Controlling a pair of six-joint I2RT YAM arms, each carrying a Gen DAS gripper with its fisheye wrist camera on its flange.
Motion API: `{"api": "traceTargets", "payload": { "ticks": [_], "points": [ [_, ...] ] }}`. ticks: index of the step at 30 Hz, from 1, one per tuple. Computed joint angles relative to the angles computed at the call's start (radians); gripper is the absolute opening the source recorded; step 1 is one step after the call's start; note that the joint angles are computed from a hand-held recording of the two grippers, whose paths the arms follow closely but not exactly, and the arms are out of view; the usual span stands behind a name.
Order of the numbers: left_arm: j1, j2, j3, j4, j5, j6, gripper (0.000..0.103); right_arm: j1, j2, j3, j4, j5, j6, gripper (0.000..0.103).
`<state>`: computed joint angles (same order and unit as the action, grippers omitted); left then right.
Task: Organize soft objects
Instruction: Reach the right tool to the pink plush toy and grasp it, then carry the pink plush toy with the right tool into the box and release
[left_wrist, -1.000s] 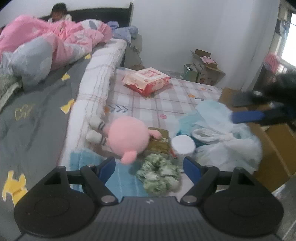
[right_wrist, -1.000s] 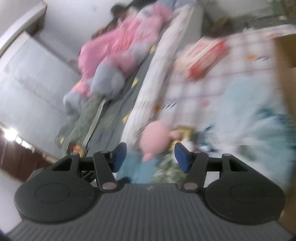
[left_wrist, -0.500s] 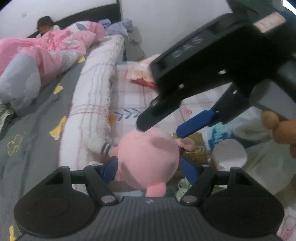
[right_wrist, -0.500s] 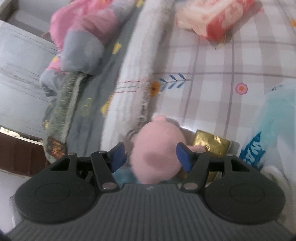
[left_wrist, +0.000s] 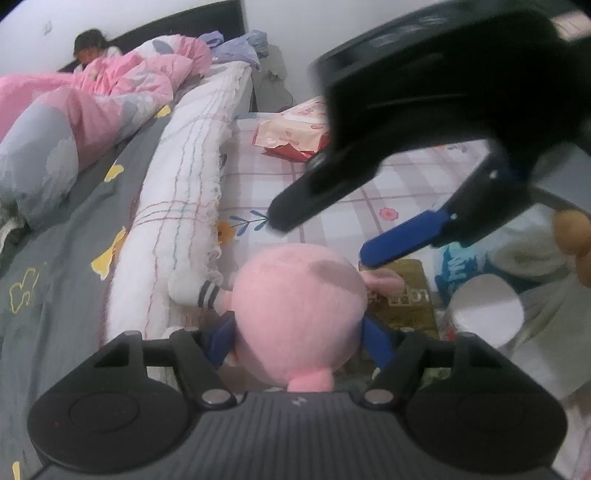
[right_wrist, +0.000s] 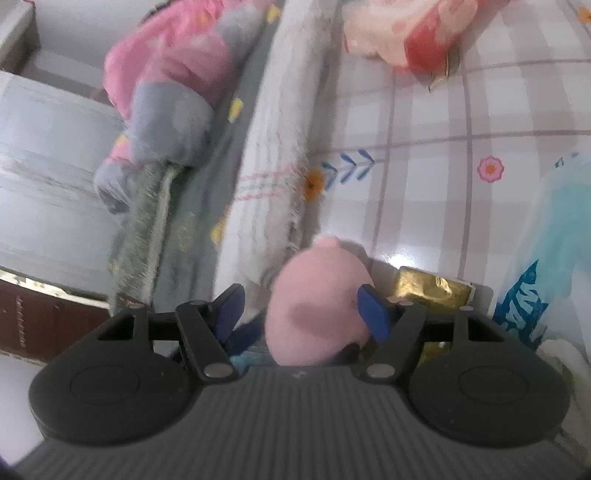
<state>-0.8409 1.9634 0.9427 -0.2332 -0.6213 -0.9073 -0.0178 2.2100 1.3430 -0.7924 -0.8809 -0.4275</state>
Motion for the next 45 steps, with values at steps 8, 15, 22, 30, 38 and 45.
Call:
{"api": "traceTargets", "payload": {
  "ticks": [8,15,22,30,38,45],
  "points": [
    [-0.022,-0.251,-0.127,0.007,0.000,-0.085,0.072,-0.101,-0.136,-0.084,-0.036,-0.068,-0.096,0.068],
    [-0.058,-0.412,-0.249,0.135,0.076,-0.197,0.072,-0.161,-0.225,-0.190,-0.060,-0.128,-0.181,0.042],
    [-0.068,-0.509,-0.397,0.332,0.156,-0.311,0.072,-0.250,-0.344,-0.281,-0.088,-0.134,-0.312,0.021],
    [-0.104,-0.477,-0.317,0.323,0.141,-0.297,0.072,-0.417,-0.344,-0.232,-0.306,-0.168,-0.547,0.017],
    [-0.085,-0.260,0.002,0.359,0.258,-0.139,0.072,-0.693,-0.252,0.021,-0.600,-0.247,-0.806,0.012],
    [-0.082,0.171,0.631,0.216,0.428,0.013,0.074,-0.905,0.002,0.494,-0.738,-0.277,-0.786,0.012]
  ]
}}
